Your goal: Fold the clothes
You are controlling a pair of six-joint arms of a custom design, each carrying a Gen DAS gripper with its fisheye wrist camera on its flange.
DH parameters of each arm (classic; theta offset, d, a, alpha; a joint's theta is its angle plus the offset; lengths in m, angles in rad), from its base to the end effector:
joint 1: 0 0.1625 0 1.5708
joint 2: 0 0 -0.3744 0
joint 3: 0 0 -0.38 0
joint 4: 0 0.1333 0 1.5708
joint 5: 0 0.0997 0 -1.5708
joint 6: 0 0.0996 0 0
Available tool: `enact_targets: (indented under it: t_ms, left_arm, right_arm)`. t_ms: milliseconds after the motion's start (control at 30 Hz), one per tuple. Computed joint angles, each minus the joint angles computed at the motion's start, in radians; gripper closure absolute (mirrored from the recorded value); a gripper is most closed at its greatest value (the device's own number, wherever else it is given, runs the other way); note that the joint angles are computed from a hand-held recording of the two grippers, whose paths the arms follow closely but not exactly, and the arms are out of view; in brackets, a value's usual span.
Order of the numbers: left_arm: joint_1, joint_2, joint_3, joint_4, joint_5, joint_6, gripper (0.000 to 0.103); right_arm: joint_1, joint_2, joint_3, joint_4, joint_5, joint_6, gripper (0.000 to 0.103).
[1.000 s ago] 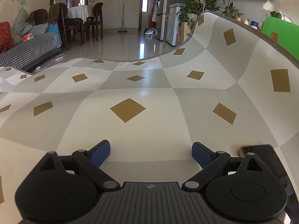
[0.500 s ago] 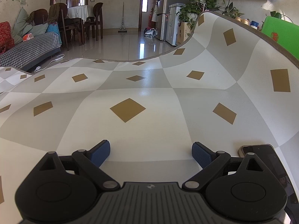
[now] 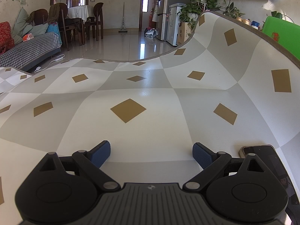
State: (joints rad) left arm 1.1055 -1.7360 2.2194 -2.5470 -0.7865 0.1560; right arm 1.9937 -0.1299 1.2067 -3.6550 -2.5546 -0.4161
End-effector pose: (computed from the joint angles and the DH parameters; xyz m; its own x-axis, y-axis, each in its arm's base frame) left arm 0.0043 -0.4453 0.3402 -0.7116 0.1411 -0.6882 0.5121 0.7748 -0.3707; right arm 0.3132 -0.5733 -0.0687 -0.6376 0.1824 0.7484 -0.5214 0.6130 -0.5936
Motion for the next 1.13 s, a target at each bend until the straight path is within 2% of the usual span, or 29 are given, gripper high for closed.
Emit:
enact_targets:
  t_ms: [133,533,733,1133]
  left_arm:
    - [-0.001,0.007,0.008,-0.003,0.016,-0.003,0.0]
    - [-0.013,-0.001,0.021,0.017,0.005,0.014,0.0]
    - [0.004,-0.009,0.005,0.062,-0.023,-0.003,0.0]
    - [0.027,-0.002,-0.027,0.097,-0.022,-0.047,0.0]
  right_arm:
    - [0.0,0.0,0.0,0.0,0.0,0.0,0.009]
    - [0.0,0.0,0.0,0.0,0.0,0.0,0.008]
    - [0.0,0.0,0.0,0.0,0.0,0.0,0.008]
    - [0.0,0.0,0.0,0.0,0.0,0.001,0.008]
